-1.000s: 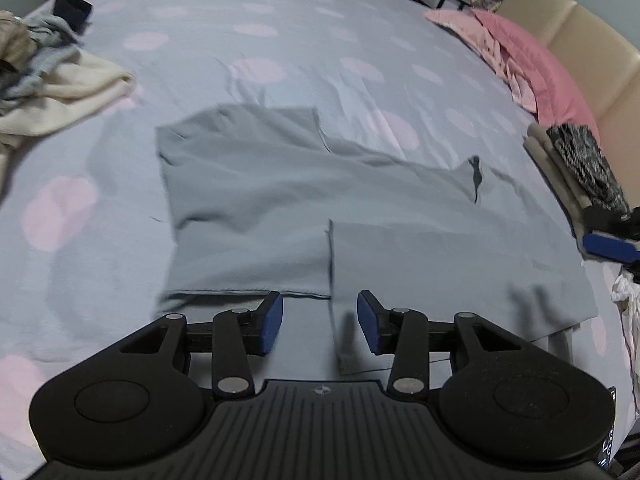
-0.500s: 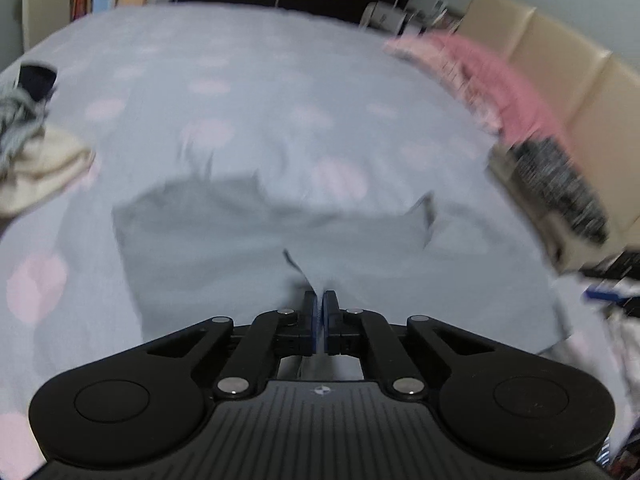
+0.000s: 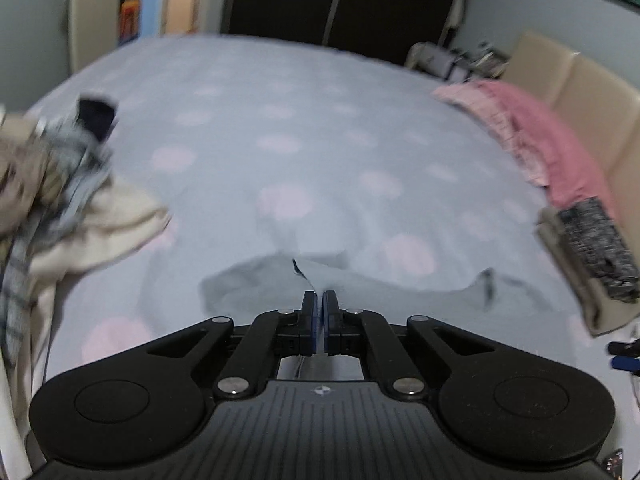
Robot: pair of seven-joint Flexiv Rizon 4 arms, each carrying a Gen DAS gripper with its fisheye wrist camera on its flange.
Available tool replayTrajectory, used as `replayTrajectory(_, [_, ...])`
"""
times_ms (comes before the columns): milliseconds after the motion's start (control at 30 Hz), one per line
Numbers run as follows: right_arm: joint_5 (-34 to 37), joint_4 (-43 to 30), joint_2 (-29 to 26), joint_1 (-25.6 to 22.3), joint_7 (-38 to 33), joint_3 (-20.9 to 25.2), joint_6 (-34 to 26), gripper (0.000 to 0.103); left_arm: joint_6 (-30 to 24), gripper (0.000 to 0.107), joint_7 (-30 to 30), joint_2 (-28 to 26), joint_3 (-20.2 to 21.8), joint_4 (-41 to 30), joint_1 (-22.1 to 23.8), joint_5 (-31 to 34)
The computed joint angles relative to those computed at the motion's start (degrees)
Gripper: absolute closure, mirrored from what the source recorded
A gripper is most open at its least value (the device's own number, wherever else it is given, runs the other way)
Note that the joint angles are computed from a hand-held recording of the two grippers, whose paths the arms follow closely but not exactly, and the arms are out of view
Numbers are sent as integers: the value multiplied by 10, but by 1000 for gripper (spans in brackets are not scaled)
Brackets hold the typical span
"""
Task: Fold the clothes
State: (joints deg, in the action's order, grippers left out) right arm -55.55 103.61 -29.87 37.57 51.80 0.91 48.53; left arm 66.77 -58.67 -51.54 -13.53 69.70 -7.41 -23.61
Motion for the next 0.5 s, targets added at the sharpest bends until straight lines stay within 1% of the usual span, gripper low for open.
replayTrajectory(167, [-32, 1, -13, -11, 21, -18, 39, 61, -20, 106, -21, -9, 26, -13, -4, 15])
replayTrajectory(300, [-37, -9, -28, -23, 21, -30, 55, 61, -33, 106, -38, -19, 37, -25, -3, 24])
replayTrajectory(400, [-27, -25, -46, -38, -8, -34, 76, 61, -47, 106, -53, -26, 50, -36, -6, 36])
replayTrajectory(500, [-14, -45, -70, -45, -33, -44, 103, 61, -53, 106, -57, -31, 50, -38, -4, 43])
